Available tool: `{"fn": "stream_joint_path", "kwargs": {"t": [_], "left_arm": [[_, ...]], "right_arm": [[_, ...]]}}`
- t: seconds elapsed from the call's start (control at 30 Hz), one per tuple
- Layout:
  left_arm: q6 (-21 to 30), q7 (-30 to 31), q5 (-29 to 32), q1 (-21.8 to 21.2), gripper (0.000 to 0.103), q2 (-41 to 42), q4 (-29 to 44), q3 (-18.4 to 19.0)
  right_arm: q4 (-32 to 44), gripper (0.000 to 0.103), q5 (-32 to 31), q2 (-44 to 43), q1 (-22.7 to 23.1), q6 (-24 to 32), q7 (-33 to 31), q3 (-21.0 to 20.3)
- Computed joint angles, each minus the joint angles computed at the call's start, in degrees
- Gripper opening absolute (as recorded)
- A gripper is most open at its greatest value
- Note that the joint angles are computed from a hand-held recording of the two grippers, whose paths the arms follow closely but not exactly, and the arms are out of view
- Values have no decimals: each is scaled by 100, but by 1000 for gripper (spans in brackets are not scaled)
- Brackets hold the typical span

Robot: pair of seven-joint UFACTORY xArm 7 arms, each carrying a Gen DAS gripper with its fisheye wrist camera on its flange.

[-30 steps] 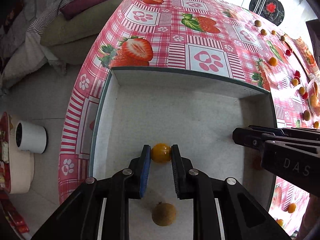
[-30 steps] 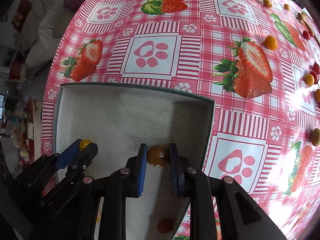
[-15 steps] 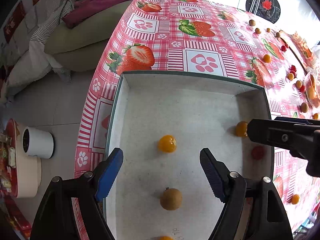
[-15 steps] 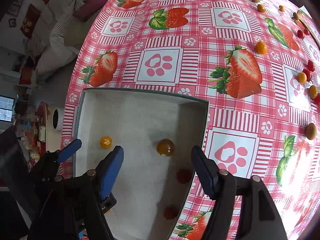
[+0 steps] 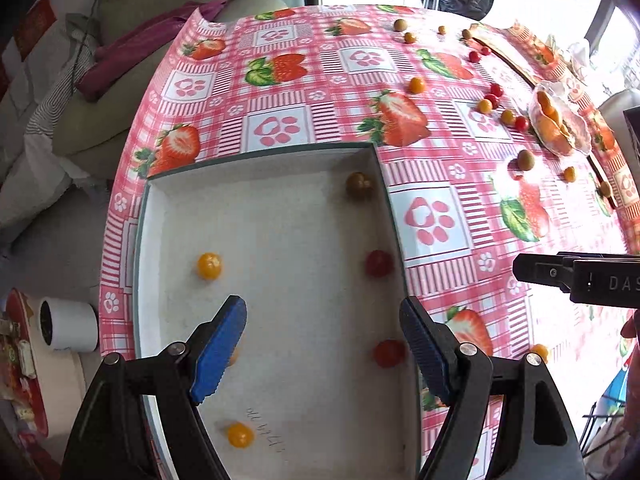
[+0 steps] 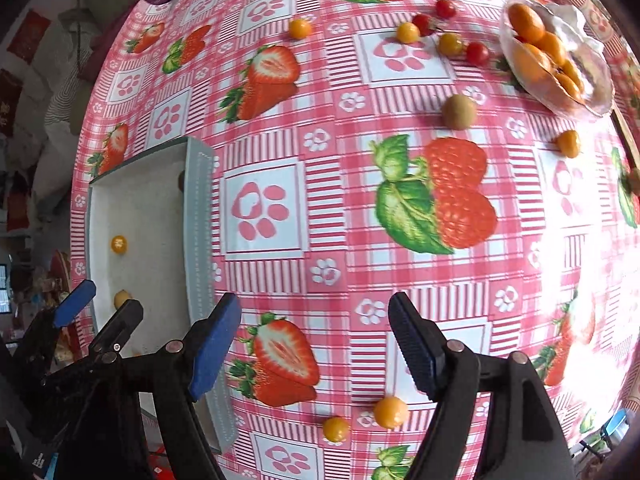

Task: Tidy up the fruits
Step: 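Grasp a brown kiwi with the left gripper while the right gripper grasps a yellow cherry tomato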

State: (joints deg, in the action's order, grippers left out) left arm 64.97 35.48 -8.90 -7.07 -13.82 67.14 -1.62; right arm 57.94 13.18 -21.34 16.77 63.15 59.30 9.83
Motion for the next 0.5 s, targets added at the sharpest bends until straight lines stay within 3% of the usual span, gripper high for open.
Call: {"fn": "stream_joint_path", "kwargs": {"t": [0.27, 0.5], "left_arm": [[239, -255, -246, -545, 80, -59, 116, -423], [202, -1006, -191, -982, 80, 377, 378, -771]], "right_arm": [[-1117, 79, -405, -1682, -500, 944, 565, -172], [-1562, 79, -730, -2373, -995, 1242, 336, -405]]}}
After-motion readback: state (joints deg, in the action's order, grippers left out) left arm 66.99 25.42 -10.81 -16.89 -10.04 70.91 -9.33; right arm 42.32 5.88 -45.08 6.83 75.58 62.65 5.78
